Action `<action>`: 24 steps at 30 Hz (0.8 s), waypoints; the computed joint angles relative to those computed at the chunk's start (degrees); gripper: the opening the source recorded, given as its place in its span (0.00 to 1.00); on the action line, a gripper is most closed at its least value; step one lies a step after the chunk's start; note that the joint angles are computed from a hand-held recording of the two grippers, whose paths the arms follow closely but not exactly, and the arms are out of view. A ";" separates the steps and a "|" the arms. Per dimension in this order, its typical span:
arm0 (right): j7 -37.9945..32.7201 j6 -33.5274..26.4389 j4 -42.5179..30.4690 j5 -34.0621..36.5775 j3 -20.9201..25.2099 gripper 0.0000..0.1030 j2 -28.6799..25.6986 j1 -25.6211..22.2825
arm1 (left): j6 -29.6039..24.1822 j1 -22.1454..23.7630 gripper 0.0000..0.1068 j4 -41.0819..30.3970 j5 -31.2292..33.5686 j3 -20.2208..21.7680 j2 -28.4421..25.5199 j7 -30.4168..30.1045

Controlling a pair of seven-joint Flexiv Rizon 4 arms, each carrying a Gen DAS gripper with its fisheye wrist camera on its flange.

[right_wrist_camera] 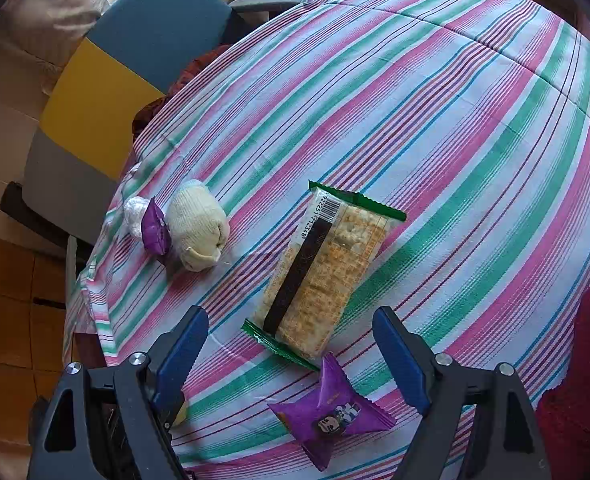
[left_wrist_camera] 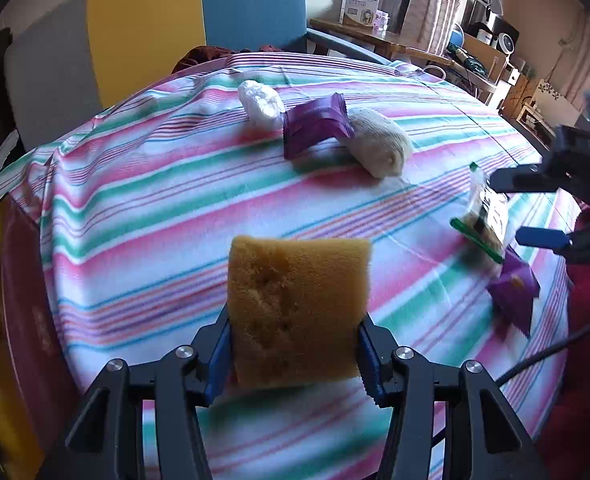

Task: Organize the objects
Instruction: 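Grasp another yellow sponge from the pile with the left gripper, then release the sponge in the tray with the left gripper while the right grasps a purple packet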

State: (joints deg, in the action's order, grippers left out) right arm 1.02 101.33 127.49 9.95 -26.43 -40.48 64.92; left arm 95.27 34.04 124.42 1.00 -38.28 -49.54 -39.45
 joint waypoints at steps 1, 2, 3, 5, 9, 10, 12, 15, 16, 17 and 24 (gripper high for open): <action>-0.29 -0.66 -0.27 -0.50 0.65 0.83 0.22 -0.66 | 0.31 0.53 0.50 0.77 0.16 -0.19 0.10 -0.07; -0.42 -1.32 -0.55 -1.02 1.27 0.83 0.41 -1.30 | 0.38 1.22 0.50 1.39 0.46 -0.36 0.18 0.03; -0.62 -2.04 -0.79 -1.75 2.13 0.83 0.74 -2.21 | 0.93 2.00 0.50 2.19 1.10 -0.49 0.22 0.40; 0.13 -4.07 -0.55 -2.82 1.43 0.83 1.61 -1.42 | 1.47 3.06 0.49 3.17 2.17 -0.65 0.36 0.91; 4.29 -7.15 2.33 -4.93 -3.54 0.83 4.23 4.65 | 1.71 4.85 0.49 4.28 3.38 -1.29 0.26 1.37; 5.06 -7.77 2.85 -5.63 -3.67 0.83 5.03 5.24 | 1.82 5.12 0.49 4.43 3.56 -1.44 0.18 1.39; 6.32 -9.02 3.44 -7.23 -3.29 0.83 6.34 5.76 | 2.04 5.49 0.49 4.66 3.86 -1.63 0.08 1.35; 8.13 -8.13 3.28 -8.83 -0.51 0.83 6.57 4.11 | 2.19 6.25 0.49 4.98 4.29 -2.03 -0.20 1.32; 8.62 -7.65 2.80 -9.30 1.14 0.83 6.25 2.58 | 2.19 6.46 0.49 5.06 4.39 -2.14 -0.25 1.27; 9.08 -7.64 2.37 -9.76 2.67 0.83 5.96 1.15 | 2.10 6.69 0.49 5.16 4.48 -2.27 -0.24 1.23; 14.66 -11.77 1.70 -12.03 -2.30 0.36 2.95 4.02 | 0.59 9.44 0.49 6.48 4.67 -3.87 0.12 2.25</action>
